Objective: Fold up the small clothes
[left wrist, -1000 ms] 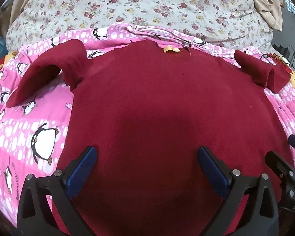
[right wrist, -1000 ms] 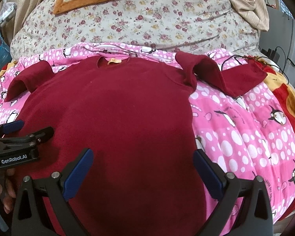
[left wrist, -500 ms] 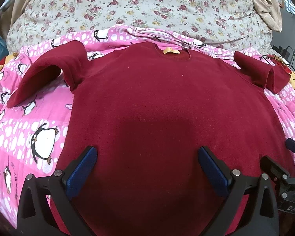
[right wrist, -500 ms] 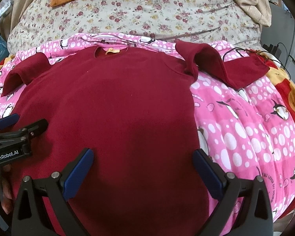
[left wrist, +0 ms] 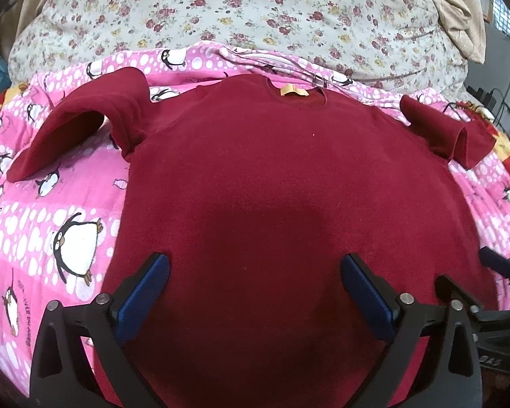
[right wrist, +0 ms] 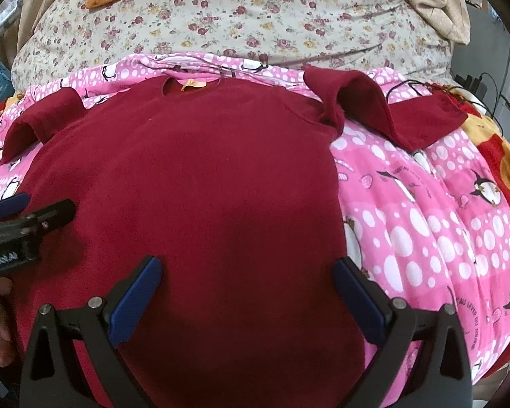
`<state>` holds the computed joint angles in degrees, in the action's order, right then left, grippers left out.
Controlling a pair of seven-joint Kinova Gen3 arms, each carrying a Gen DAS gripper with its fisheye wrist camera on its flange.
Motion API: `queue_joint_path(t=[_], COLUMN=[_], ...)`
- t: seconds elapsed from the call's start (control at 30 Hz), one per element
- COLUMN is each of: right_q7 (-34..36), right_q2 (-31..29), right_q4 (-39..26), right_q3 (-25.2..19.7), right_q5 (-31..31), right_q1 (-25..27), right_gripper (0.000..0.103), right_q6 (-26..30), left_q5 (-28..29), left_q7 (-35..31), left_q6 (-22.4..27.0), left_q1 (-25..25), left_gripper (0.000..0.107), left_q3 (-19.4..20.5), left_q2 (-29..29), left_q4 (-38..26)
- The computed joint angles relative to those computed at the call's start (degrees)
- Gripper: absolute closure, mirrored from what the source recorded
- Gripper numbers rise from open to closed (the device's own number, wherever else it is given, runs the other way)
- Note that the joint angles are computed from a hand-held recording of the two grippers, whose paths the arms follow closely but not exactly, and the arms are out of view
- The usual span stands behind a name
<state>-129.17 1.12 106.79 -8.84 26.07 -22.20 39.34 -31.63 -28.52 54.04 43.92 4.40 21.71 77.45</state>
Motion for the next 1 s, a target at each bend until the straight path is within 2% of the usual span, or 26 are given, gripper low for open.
queue_joint_path(t=[0.1, 0.17, 0.27, 0.33, 0.4, 0.5, 0.57, 0.63, 0.7, 0.8, 0.87, 0.93, 1.0], right_q7=[-1.33, -5.05, -6.45, -2.72, 1.86, 8.33, 10.98, 12.47, 14.16, 12.70, 12.66, 13.30, 14.11], right_q2=[-0.33, -1.45, -2.93, -1.35, 1.49, 6.83, 9.87, 10.10, 10.02, 9.95, 10.06, 9.78, 9.94], right_q4=[-0.02, 0.83, 0.74, -2.14, -5.92, -10.86, -12.06, -10.53, -10.33, -9.34, -9.11, -8.78, -8.97], right_q3=[-0.28, -0.63, -2.17, -1.83, -1.77, -0.82, 0.59, 0.82, 1.69, 3.40, 3.74, 3.72, 3.71], right_q5=[1.27, 4.63, 8.24, 6.32, 4.06, 0.24, -2.06, -6.48, -8.41, -6.93, -6.70, -7.52, -8.28], right_q1=[-0.33, -0.95, -0.07, -0.71, -1.28, -2.38, -2.97, -1.35, -1.53, -3.50, -3.83, -3.55, -3.16], right_gripper=[0.000, 0.000, 0.000, 0.000, 0.000, 0.000, 0.000, 0.000, 0.000, 0.000, 0.000, 0.000, 0.000], right_q6=[0.24, -1.23, -4.49, -4.60, -2.92, -1.25, -1.44, -4.26, -5.28, -6.58, -6.80, -7.00, -7.11], left_q5=[1.05, 1.33, 2.28, 4.19, 8.47, 15.46, 19.09, 18.99, 19.18, 25.34, 30.00, 34.66, 38.39], left_q7=[0.68, 0.79, 0.67, -0.99, -4.53, -8.81, -11.57, -13.44, -16.17, -21.59, -24.82, -28.13, -32.40], left_q6=[-0.72, -1.18, -2.19, -2.49, -3.80, -9.39, -12.95, -14.83, -16.81, -20.48, -23.09, -23.60, -22.84], left_q1=[-1.94, -4.33, -11.58, -16.84, -22.11, -30.08, -35.39, -40.69, -45.98, -53.95, -59.26, -64.56, -67.61], left_gripper=[0.021, 0.021, 0.021, 0.021, 0.021, 0.021, 0.021, 0.021, 0.021, 0.022, 0.023, 0.023, 0.023], left_q3=[-0.39, -0.10, 2.34, 3.11, 2.34, 1.15, 1.87, 3.83, 6.05, 8.79, 12.51, 17.45, 20.03], left_q2=[-3.04, -5.55, -10.07, -12.31, -14.36, -17.47, -19.07, -19.70, -19.60, -18.02, -16.32, -12.98, -11.13], left_q4=[0.95, 1.95, 4.58, 6.26, 8.69, 14.93, 18.61, 21.32, 22.96, 23.80, 23.81, 22.25, 20.81])
